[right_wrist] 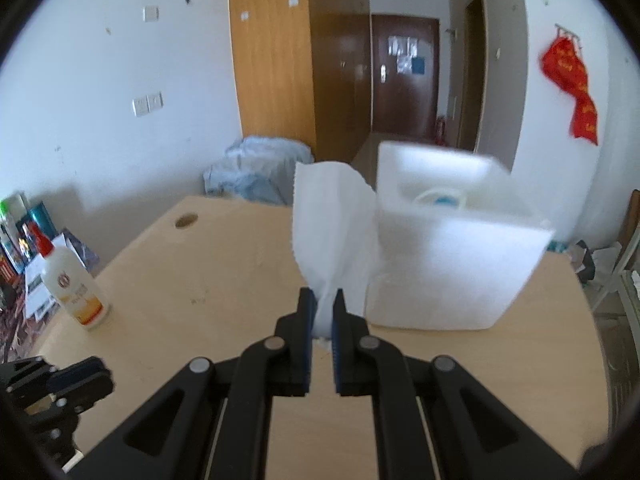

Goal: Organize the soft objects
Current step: 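Lift the paper towel with the right tool toward the foam box while the left tool carries the hair tie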

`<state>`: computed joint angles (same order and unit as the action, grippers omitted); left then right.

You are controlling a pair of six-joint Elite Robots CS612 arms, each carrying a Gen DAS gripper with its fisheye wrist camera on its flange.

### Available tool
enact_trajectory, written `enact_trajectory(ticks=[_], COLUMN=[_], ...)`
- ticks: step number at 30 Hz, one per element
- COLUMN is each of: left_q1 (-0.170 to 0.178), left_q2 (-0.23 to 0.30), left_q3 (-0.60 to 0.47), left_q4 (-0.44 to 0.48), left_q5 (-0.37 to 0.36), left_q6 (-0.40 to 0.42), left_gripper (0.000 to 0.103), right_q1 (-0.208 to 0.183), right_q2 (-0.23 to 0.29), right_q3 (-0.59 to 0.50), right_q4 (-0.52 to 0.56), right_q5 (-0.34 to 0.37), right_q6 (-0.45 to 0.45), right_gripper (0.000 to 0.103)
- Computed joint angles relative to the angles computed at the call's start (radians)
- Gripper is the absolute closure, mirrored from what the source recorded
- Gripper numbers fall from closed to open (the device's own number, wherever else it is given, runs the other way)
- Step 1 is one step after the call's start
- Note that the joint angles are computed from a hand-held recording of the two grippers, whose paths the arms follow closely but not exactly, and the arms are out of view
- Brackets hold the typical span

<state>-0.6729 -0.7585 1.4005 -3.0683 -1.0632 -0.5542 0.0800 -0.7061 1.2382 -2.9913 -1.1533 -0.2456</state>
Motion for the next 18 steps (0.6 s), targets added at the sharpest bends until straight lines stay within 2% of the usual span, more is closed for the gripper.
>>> enact_trajectory(ticks=[4,9,18], left_q1=[-0.001,-0.002,0.001], left_q2=[0.009,0.026,0.068], left_q3=[-0.032,-0.091,-0.206], left_q4=[-0.016,-0.031,-0.049], left_q5=[-0.002,-0.004,-0.031], left_q6=[0.050,0.115,0.224], left_gripper=[0.089,0.089,0.089], right_q1=[-0.017,-0.032,-0.043], right_q2=[-0.028,-0.052,-0.062], right_q3=[0.039,0.080,0.085], right_q4=[-0.071,-0.151,-0.235], right_q5=[0.018,0.009,-0.025], right_q6=[0.036,0.078,0.129], right_gripper=[0.093,0.093,0.093])
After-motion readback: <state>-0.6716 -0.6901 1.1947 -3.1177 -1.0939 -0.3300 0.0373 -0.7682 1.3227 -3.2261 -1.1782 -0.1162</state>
